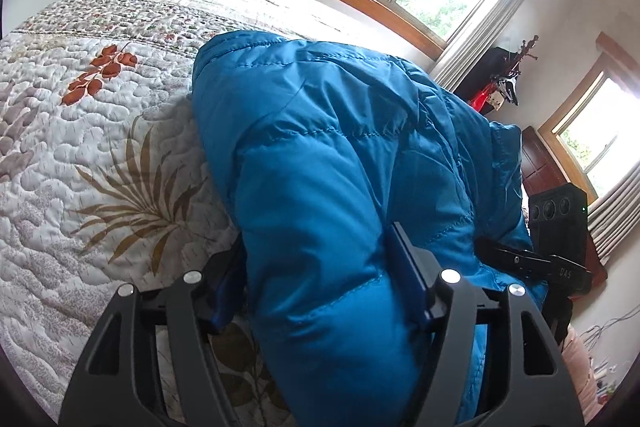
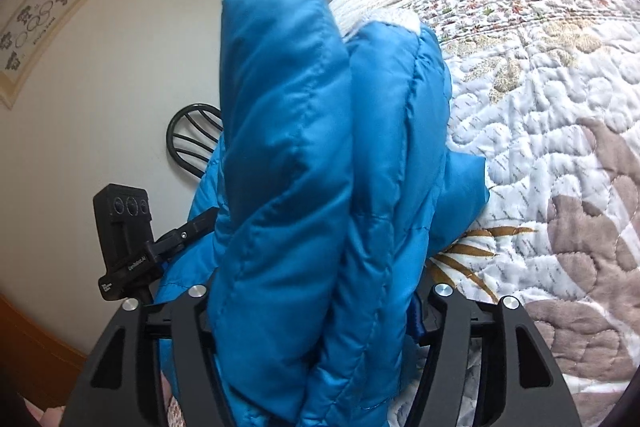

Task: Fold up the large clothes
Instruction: 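Lower the folded bundle onto the bed and open both grippers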

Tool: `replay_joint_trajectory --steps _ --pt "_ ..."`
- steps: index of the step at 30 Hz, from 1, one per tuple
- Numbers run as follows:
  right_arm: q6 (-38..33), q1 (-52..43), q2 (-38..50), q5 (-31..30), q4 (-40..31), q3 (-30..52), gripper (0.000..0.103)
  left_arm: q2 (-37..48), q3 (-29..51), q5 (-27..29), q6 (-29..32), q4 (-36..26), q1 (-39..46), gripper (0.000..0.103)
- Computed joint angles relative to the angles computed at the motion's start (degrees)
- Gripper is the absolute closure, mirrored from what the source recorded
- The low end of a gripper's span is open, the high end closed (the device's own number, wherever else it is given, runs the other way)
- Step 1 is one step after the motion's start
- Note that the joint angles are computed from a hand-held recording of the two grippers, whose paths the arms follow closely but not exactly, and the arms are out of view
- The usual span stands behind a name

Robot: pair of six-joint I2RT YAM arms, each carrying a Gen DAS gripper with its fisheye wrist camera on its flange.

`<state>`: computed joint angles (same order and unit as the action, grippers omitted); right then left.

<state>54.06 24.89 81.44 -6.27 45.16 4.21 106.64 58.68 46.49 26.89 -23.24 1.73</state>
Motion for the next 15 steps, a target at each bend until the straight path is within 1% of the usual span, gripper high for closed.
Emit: replay_joint_trajectory --steps 2,5,6,7,8,9,10,12,13,14,15 --pt "0.46 1.66 -5.69 2.57 -8.42 1.17 0.036 -2.43 -0.63 -1.94 -1.32 -1.54 -0.12 0.035" --pt "2.29 8.19 -19.02 11.48 -29.69 5.04 0.032 -8.25 -2.72 -5.85 -2.06 -2.36 0.05 0.035" --pt "3.0 9.87 -22.23 13.72 -35.02 5.92 0.028 -10.92 -4.2 -6.94 -1.67 -1.97 0.46 0.032" --pt "4.78 12.93 -26.57 17.36 -41.23 6.66 0.024 -13.49 -5.51 -7.84 -1.21 -1.91 0.97 0.028" --pt "6.43 15.7 -29.92 20.64 -46.12 7.31 0.021 -15.74 -6.64 -7.64 -0.57 -2.35 1.85 0.026" --pt "9.01 19.53 -33.2 24.74 -51.56 8.27 0.017 -17.76 -7.67 -7.71 -0.07 -2.64 2.75 0.022" --pt "11.46 22.96 -35.6 28.06 -55.63 8.73 0.016 -20.66 -9.16 -8.61 0.65 -3.18 3.61 0.019" --pt "18.74 32.1 -37.44 36.05 -64.57 11.3 0.014 -24.72 -11.36 -8.72 2.14 -4.48 5.54 0.017" --pt "22.39 36.1 -36.78 39.22 -68.34 13.0 0.013 -26.72 -12.31 -8.74 2.81 -5.51 6.41 0.015" --pt "26.7 40.55 -35.14 42.51 -72.15 15.02 0.013 -28.27 -12.9 -8.69 3.25 -6.4 7.11 0.014" --pt "31.7 44.97 -32.32 45.45 -76.27 17.51 0.013 -30.13 -13.89 -8.09 4.04 -7.36 8.25 0.013"
